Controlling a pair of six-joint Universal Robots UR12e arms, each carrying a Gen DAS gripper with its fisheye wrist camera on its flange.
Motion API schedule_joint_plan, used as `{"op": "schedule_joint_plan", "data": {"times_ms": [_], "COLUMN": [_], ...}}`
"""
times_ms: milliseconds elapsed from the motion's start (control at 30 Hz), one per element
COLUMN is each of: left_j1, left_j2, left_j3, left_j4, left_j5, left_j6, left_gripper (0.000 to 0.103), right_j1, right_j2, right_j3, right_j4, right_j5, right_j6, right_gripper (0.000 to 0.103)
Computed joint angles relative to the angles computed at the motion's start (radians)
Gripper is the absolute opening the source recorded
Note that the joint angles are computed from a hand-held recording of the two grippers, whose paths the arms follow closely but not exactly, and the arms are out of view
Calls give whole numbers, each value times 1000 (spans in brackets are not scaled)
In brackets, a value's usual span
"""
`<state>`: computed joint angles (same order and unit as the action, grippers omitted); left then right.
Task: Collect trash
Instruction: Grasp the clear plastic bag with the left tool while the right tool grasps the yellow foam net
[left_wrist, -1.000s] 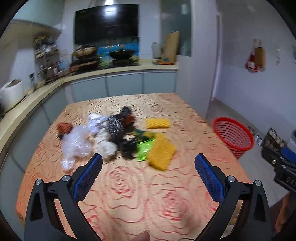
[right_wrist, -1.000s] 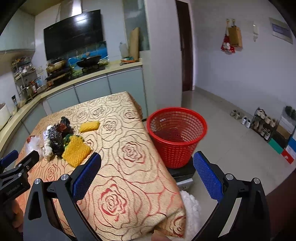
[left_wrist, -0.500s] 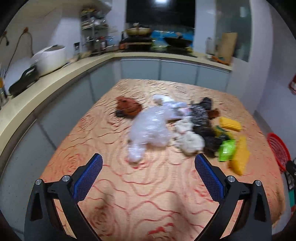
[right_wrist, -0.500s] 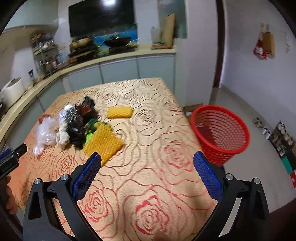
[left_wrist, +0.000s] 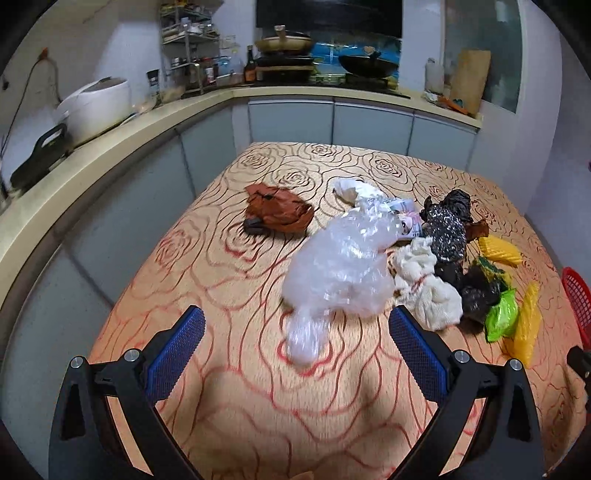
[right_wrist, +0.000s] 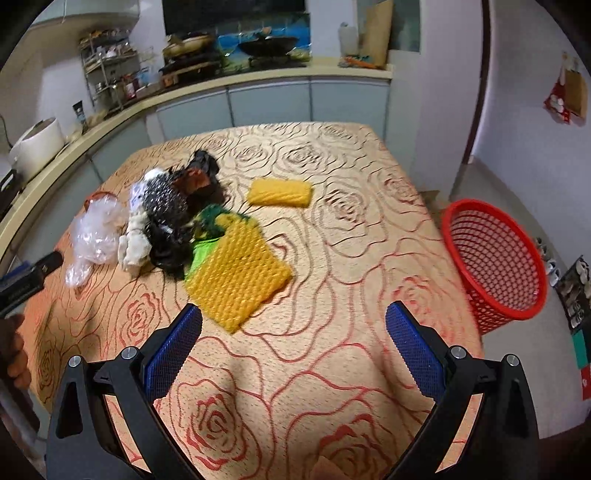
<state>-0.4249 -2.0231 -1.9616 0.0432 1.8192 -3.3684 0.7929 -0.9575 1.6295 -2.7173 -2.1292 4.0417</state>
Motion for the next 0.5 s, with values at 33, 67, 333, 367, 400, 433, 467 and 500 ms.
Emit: {"op": "schedule_joint_plan", "data": {"times_ms": [33, 67, 333, 367, 400, 433, 467, 500], "left_j1": [3, 9, 31, 33, 33, 34, 36, 38], "left_j2": [-7, -15, -61, -63, -67, -68, -69, -70], "left_j3": [9, 21, 83, 83, 86, 87, 89, 90], "left_j4": [-4, -14, -67, -64, -62, -61, -66, -70], "left_j5": [-13, -39, -113, -117, -118, -119, -128, -136], "left_j6": [8, 19, 34, 34, 34, 35, 35, 34], "left_gripper": [96, 96, 96, 96, 93, 90, 82, 76], "right_j1": [-3, -5, -26, -29, -32, -34, -37, -38], "right_j2": [3, 6, 31, 35, 39, 42, 47, 50], "right_j3": [-3, -5, -36, -42, -48, -53, -60, -65], "right_j4": [-1, -6, -15, -11, -5, 0, 6, 9], "right_j5": [13, 25, 102, 109, 117, 122, 125, 126], "right_j6": [-7, -14, -45, -47, -49, -50, -51, -52], "right_gripper": [97, 97, 97, 97, 97, 97, 97, 97]}}
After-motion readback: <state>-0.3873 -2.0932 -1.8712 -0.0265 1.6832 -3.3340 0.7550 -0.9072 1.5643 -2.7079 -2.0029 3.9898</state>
